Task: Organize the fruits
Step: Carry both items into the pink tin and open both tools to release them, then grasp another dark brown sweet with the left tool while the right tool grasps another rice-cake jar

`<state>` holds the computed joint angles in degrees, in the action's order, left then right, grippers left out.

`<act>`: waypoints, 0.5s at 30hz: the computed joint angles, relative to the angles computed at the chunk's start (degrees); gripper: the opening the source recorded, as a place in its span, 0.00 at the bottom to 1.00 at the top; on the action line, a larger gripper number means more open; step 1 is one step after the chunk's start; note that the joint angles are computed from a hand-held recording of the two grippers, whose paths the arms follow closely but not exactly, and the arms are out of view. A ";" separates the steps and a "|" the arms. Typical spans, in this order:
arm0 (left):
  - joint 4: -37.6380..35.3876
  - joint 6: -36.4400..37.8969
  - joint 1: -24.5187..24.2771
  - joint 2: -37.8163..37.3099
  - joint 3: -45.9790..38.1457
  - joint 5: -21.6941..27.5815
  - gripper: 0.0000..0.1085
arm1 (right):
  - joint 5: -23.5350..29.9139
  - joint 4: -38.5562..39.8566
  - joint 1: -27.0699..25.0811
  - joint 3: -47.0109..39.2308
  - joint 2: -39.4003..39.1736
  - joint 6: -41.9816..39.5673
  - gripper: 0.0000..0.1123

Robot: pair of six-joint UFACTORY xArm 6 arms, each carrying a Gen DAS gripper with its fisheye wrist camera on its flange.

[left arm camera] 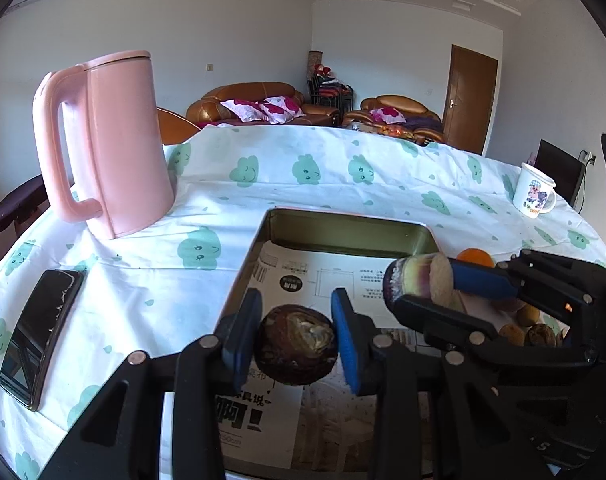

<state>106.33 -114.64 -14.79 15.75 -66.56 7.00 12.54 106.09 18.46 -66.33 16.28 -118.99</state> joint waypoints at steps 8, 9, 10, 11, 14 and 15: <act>-6.62 6.57 -0.09 0.50 0.26 1.02 0.35 | -1.71 -5.63 0.53 -0.88 1.66 6.55 0.33; -5.89 5.82 -0.10 0.35 0.35 1.15 0.36 | -2.08 -4.28 0.57 -0.94 1.59 5.34 0.33; -4.44 4.39 -0.21 0.08 0.45 1.33 0.37 | -2.65 -1.85 0.63 -0.93 1.31 3.03 0.36; -3.14 2.97 -0.39 -0.32 0.73 1.79 0.42 | -2.86 -0.52 0.58 -0.49 0.74 1.64 0.37; 4.95 -6.17 -1.10 -2.59 2.28 3.19 0.61 | -2.13 4.15 -0.47 1.94 -2.12 -3.21 0.45; 9.00 -10.47 -1.38 -3.49 2.73 3.15 0.66 | -1.77 5.67 -1.08 3.25 -3.52 -4.62 0.49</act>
<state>115.34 -125.10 -16.18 12.26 -63.84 10.14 10.77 111.76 17.39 -63.08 12.76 -123.61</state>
